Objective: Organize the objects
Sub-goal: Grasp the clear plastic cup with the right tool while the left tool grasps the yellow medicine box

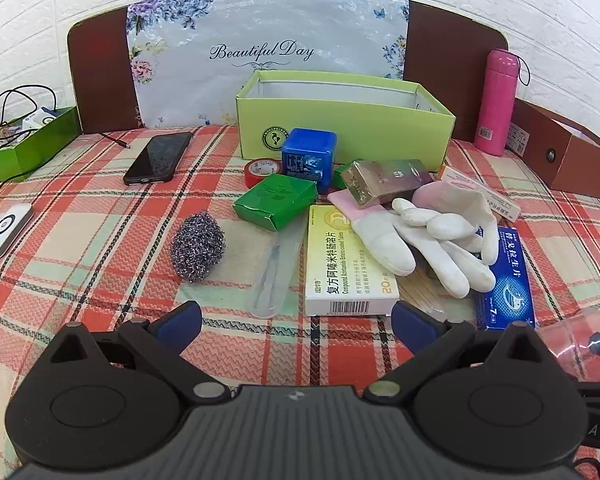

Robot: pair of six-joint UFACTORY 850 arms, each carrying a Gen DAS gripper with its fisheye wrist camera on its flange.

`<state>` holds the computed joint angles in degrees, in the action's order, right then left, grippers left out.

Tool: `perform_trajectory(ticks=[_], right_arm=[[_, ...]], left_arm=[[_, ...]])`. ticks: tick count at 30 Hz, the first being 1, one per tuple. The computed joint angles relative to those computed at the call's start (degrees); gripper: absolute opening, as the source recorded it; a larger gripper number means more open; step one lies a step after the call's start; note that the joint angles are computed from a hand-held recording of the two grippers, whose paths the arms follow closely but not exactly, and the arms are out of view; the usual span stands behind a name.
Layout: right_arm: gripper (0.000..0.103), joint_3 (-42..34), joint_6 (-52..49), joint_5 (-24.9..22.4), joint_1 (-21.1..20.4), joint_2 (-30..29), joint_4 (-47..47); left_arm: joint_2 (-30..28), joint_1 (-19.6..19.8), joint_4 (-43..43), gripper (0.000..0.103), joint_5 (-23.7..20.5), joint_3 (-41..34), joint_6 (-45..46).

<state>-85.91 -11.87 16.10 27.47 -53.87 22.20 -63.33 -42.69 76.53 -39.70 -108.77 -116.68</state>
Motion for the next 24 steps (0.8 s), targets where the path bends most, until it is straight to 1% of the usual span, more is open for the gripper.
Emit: perform_trajectory(ticks=[12,16,24], right_arm=[[0.103,-0.34,-0.34,-0.61,0.0,-0.17,0.2],[0.103,-0.65,-0.61,-0.98,-0.01,-0.39,0.76],[0.103,-1.53,-0.44,-2.21,-0.24,-0.98,0.9]], left_arm=[[-0.98,0.31,0.05,0.103,1.56,-1.78,1.78],[-2.15,0.58,-0.22,0.103,2.1,-3.7,3.42],[-5.06,1.24,-3.52,0.103,2.79,-8.54,8.28]])
